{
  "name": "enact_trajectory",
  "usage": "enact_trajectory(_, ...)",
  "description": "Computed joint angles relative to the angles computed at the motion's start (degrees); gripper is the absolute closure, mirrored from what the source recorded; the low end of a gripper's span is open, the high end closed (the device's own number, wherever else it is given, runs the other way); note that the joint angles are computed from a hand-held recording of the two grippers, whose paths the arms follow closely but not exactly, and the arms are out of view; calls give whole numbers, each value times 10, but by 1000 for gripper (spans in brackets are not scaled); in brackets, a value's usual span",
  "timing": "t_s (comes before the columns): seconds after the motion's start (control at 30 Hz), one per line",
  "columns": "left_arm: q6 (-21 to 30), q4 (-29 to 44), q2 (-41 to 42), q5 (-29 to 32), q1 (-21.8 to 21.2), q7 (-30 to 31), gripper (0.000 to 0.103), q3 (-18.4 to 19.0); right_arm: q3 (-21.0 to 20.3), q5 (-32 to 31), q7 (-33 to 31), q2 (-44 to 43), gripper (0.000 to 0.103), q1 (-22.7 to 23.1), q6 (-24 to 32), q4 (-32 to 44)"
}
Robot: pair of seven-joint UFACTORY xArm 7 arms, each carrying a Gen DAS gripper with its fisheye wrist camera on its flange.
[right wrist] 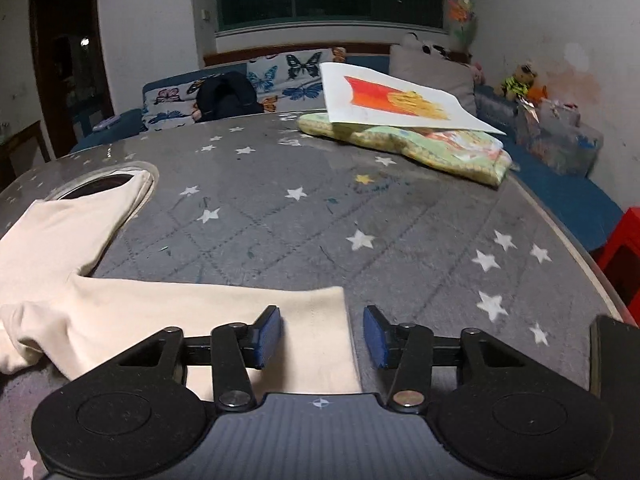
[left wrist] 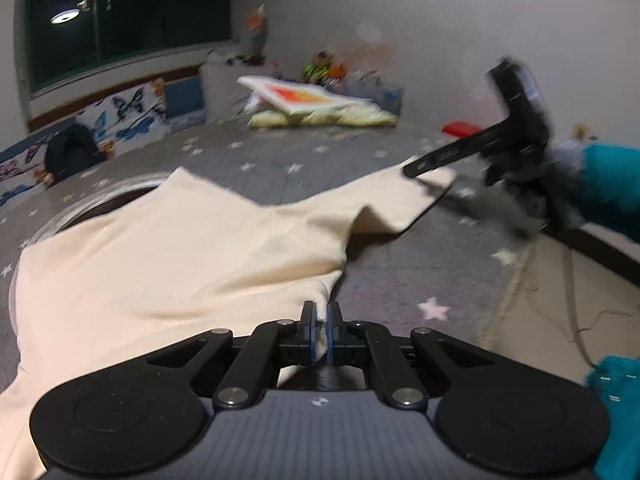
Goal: Fold clothes
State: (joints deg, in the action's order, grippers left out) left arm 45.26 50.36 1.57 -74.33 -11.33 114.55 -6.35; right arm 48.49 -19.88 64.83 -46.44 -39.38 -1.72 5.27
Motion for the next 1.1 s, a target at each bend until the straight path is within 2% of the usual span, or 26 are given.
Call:
enact_trajectory(0.03,27,-1,-5,6,8,5,99,7,9,-3,-1,-2,78,-9,3,4)
enact_trajectory(0.13,57,0,-8,36,20,4,99,17,36,-15,-2,-7,85,-34,13,17)
enact_trajectory(0.27,35,-7,2,71,16,-17,97,9,61,-30,-1,-3,84,-72,14,33)
enact_trajectory(0.33,47,-7,1,71,19,-20,93,11,71,-38,-3,-6,76,-78,38,45)
enact_trajectory(0.47,100,-5,-16,52,42,-1,81,29,43,-59,4,-25,71,-34,75,52)
enact_trajectory(0.53,86,0,-17,29,46,-5,80,33,23,-71,3,-36,58,-3,60,51)
enact_trajectory(0.6,56,9,-11,8,48,-16,80,33,14,-77,-6,-30,57,17,26,58)
enact_trajectory(0.67,10,24,10,1,43,-51,81,26,21,-74,-25,1,56,17,-28,76)
enact_trajectory(0.7,3,31,19,9,44,-67,81,24,28,-71,-36,21,56,14,-56,86)
enact_trajectory(0.87,5,30,30,44,56,-85,81,20,112,-67,-101,132,55,-41,-146,152)
enact_trajectory(1.07,40,31,32,54,75,-90,78,26,240,-53,-172,226,55,-119,-148,202)
enact_trajectory(1.1,43,35,33,55,77,-93,78,26,250,-47,-181,226,55,-124,-150,203)
